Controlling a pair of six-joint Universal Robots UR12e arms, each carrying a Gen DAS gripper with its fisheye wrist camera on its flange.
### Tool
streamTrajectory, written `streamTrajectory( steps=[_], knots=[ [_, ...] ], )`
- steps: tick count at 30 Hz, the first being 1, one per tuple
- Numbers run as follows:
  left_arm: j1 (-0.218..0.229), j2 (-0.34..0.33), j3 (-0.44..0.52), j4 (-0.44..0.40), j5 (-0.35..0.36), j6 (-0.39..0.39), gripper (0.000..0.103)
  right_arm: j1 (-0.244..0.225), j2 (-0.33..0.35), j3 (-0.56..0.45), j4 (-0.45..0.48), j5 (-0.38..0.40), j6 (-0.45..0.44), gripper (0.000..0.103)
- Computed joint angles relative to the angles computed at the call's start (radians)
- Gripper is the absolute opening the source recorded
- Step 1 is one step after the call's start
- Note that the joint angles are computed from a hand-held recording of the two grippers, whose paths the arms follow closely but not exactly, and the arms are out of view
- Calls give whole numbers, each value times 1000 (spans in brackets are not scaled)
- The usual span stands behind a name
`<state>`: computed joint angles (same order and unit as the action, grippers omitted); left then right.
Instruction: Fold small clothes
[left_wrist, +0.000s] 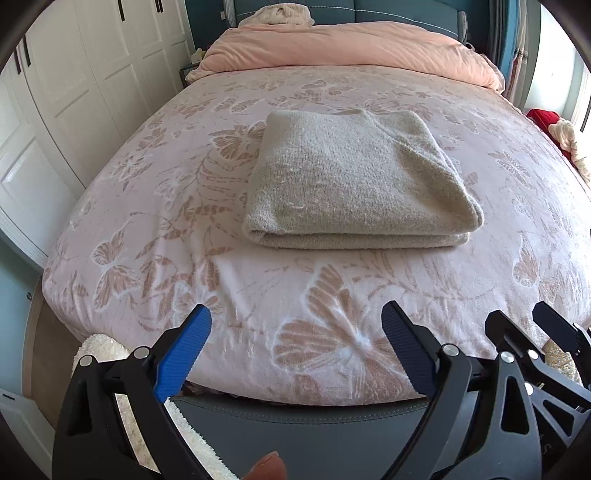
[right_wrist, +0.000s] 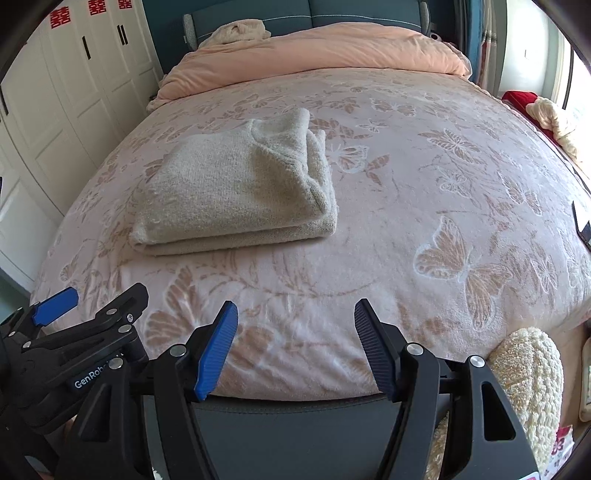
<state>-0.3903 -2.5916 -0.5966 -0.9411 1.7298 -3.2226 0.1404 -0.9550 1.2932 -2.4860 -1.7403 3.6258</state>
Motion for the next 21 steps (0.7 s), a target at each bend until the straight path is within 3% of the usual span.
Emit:
streamTrajectory(
  steps=[21],
  knots=[
    [-1,23,-44,56,38,7,91,9,-4,-2,-11,-17,-5,64]
  ],
)
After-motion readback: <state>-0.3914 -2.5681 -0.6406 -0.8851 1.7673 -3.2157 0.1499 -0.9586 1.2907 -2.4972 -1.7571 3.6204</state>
